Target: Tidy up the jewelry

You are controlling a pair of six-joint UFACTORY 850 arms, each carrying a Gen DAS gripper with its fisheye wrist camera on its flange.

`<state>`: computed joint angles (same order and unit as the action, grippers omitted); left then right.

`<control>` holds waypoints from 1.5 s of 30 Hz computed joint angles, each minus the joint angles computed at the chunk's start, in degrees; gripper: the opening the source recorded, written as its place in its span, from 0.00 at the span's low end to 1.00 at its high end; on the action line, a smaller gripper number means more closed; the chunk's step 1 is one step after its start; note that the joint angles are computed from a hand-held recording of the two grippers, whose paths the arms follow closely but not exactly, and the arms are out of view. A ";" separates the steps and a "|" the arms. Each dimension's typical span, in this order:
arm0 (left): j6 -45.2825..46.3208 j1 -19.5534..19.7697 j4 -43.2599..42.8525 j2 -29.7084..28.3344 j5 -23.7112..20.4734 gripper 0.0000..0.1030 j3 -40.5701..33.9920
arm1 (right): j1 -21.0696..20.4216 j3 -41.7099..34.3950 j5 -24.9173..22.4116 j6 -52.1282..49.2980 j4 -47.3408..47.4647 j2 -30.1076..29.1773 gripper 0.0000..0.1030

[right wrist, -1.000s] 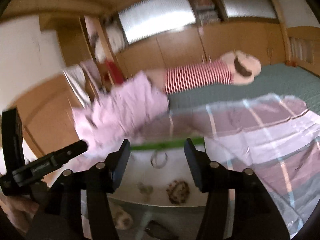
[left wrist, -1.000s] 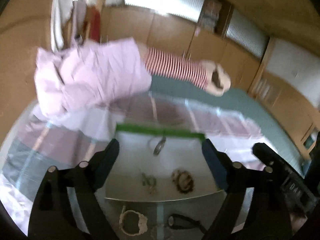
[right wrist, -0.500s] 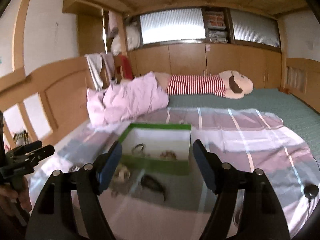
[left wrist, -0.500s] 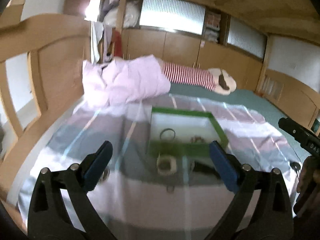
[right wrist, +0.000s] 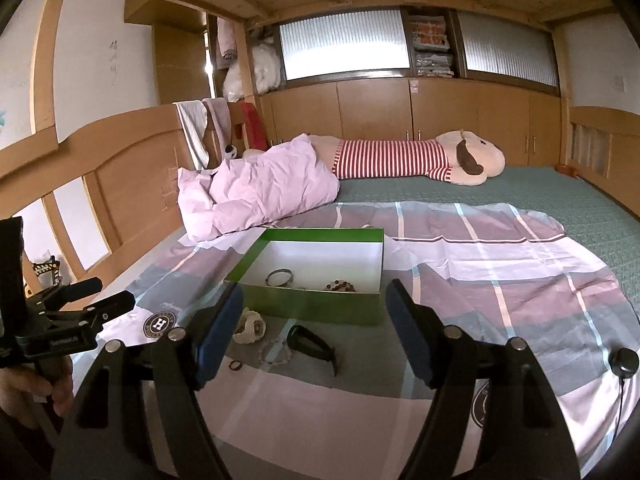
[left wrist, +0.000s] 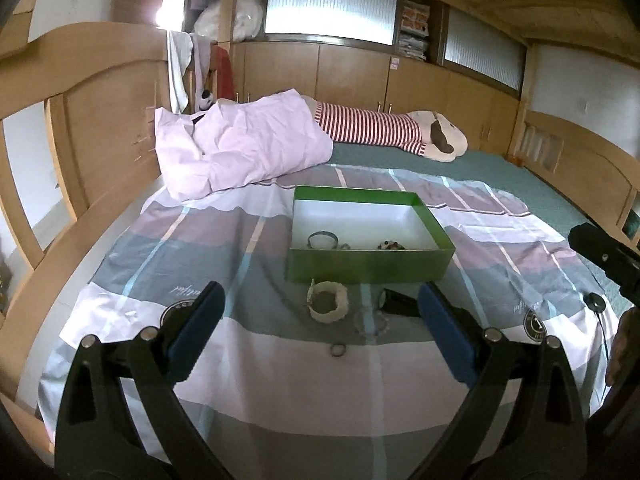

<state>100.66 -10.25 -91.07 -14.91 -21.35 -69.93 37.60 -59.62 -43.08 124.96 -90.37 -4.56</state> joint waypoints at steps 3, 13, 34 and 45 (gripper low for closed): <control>0.23 -0.12 0.15 0.02 0.23 0.93 0.04 | -0.01 0.31 0.15 0.26 -0.15 0.20 0.70; -5.86 -0.14 5.38 -1.62 0.94 0.93 -1.86 | -5.14 -3.98 9.21 -8.80 7.35 -5.89 0.70; -22.42 0.32 18.38 -7.35 1.97 0.93 -8.88 | -9.34 -28.74 17.81 -55.01 46.51 -34.48 0.70; -26.46 -0.18 21.86 -8.88 1.88 0.93 -10.74 | -9.22 -30.80 17.87 -53.96 44.14 -35.62 0.16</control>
